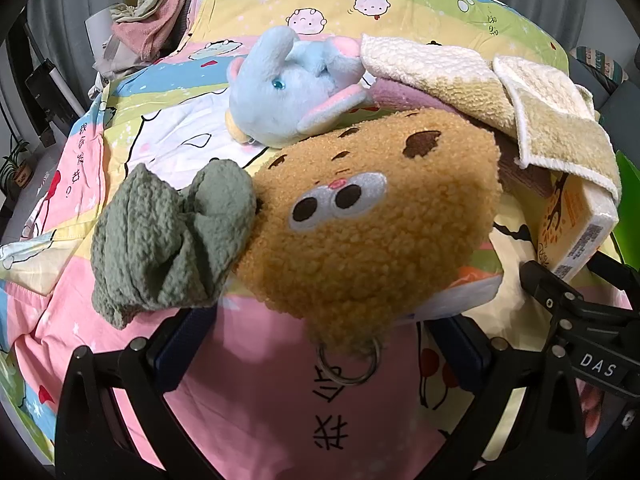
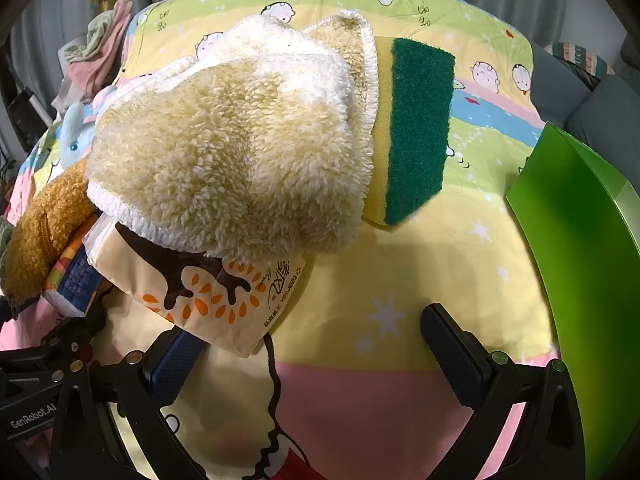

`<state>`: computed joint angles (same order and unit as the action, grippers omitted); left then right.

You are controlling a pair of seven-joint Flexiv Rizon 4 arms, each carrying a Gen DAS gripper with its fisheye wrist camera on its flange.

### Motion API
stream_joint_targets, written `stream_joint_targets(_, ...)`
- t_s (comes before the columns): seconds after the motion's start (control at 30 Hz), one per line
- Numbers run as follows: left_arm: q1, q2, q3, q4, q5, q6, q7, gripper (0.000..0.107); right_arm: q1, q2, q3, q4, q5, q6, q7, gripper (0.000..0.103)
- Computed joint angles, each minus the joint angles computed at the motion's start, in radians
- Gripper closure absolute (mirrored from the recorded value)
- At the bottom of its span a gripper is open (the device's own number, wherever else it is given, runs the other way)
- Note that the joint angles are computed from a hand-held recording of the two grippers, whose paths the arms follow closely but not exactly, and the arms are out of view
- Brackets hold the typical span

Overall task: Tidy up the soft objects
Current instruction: 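Reach the right gripper down to the green knitted cloth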

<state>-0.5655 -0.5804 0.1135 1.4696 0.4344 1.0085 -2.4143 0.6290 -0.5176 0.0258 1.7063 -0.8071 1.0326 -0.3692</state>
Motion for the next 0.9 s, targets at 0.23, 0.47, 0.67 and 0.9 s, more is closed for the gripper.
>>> stream_joint_targets(0.23, 0.045, 0.079, -0.061, 0.107, -0.067, 0.062, 0.088, 0.006, 0.006, 0.006, -0.001, 0.003, 0.004, -0.005, 0.015, 0.000)
stream_joint_targets(0.47, 0.035, 0.197, -0.054, 0.223, -0.021, 0.207, 0.069, 0.006, 0.016, 0.115, -0.019, 0.124, -0.148, 0.074, 0.152, 0.000)
stream_joint_targets(0.67, 0.053, 0.252, -0.022, 0.284, -0.040, 0.253, 0.007, 0.006, -0.037, 0.164, 0.036, 0.159, -0.142, 0.193, 0.203, 0.000)
stream_joint_targets(0.9, 0.186, 0.277, -0.103, 0.431, -0.244, 0.390, 0.112, 0.009, -0.031, 0.107, 0.096, 0.034, -0.033, 0.273, 0.081, 0.001)
